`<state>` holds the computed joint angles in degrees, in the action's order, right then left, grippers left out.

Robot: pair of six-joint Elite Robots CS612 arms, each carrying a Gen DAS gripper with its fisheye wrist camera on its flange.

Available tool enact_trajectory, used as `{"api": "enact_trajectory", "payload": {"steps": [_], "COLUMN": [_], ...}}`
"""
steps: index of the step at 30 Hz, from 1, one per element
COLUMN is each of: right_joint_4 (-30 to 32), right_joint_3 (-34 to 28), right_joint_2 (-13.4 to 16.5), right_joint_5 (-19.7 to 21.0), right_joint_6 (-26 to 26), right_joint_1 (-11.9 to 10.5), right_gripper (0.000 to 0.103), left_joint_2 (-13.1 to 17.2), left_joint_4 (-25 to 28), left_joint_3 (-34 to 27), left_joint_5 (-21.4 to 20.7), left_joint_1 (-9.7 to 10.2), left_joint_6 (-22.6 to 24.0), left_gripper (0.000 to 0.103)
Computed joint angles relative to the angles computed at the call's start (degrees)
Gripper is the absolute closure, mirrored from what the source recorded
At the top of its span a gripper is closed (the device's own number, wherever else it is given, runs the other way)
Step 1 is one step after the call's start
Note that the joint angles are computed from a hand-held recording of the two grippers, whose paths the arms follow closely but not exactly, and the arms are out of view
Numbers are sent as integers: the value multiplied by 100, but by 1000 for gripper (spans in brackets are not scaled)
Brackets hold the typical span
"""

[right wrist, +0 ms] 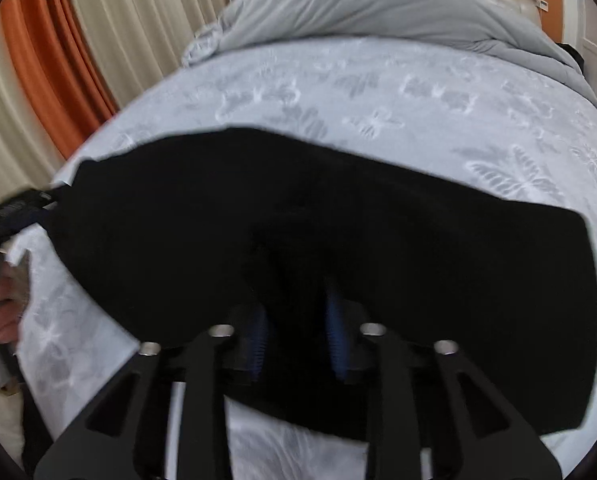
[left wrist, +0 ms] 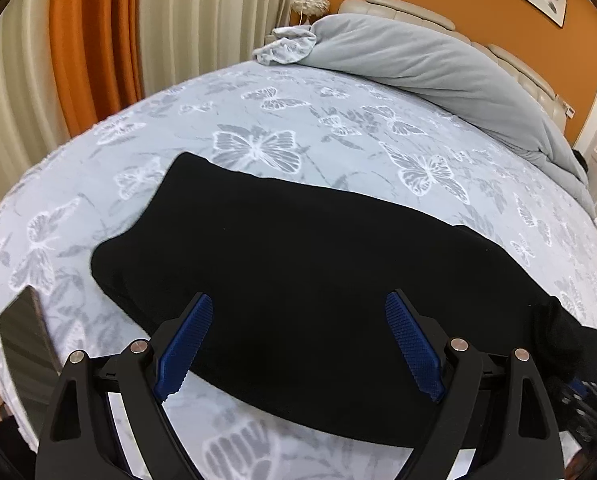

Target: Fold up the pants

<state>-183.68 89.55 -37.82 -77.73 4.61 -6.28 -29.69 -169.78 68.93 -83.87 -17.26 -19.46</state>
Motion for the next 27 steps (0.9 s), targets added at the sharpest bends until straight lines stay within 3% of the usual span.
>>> {"api": "enact_trajectory", "payload": {"steps": [1, 4, 6, 8, 11, 13, 14, 17, 22, 25, 27], "right_joint_4": [-426, -990, -962, -624, -224, -234, -183, -244, -1142, -1270, -901], "right_joint_3": [218, 616, 826, 900, 845, 749, 667, 617, 1048, 1277, 1290], "right_joint_2": [-108, -325, -388, -357, -149, -53, -11, -7, -296, -427, -467], "right_joint_5": [-29, -423, -473, -169, 840, 1157, 1236, 1023, 865, 614, 345], "right_joint_6": [141, 403, 758, 1201, 1766, 1765, 1577, 1481, 1682, 1640, 1546], "right_joint_1": [-89, -314, -592, -839, -1129, -1133, -1086, -953, -1081, -1162, -1184], "right_gripper": [37, 21, 18, 18, 31, 31, 43, 77, 84, 84, 82], "left_joint_2": [17, 47, 55, 56, 51, 57, 59, 90, 86, 78, 69], "left_joint_4": [41, 27, -53, -203, -437, -576, -607, -670, -828, -894, -893], "left_joint_3": [-31, -65, -55, -17, 47, 76, 79, 64, 109, 132, 147], "left_joint_5": [-83, -326, -410, -356, -279, -405, -488, -576, -452, -480, -511], "left_joint_1": [15, 41, 34, -10, -83, -110, -116, -165, -246, -251, -246], "left_joint_6": [-53, -202, -233, -178, 12, 84, 92, 159, 386, 416, 428], "left_gripper": [17, 17, 17, 17, 17, 17, 17, 17, 17, 17, 17]}}
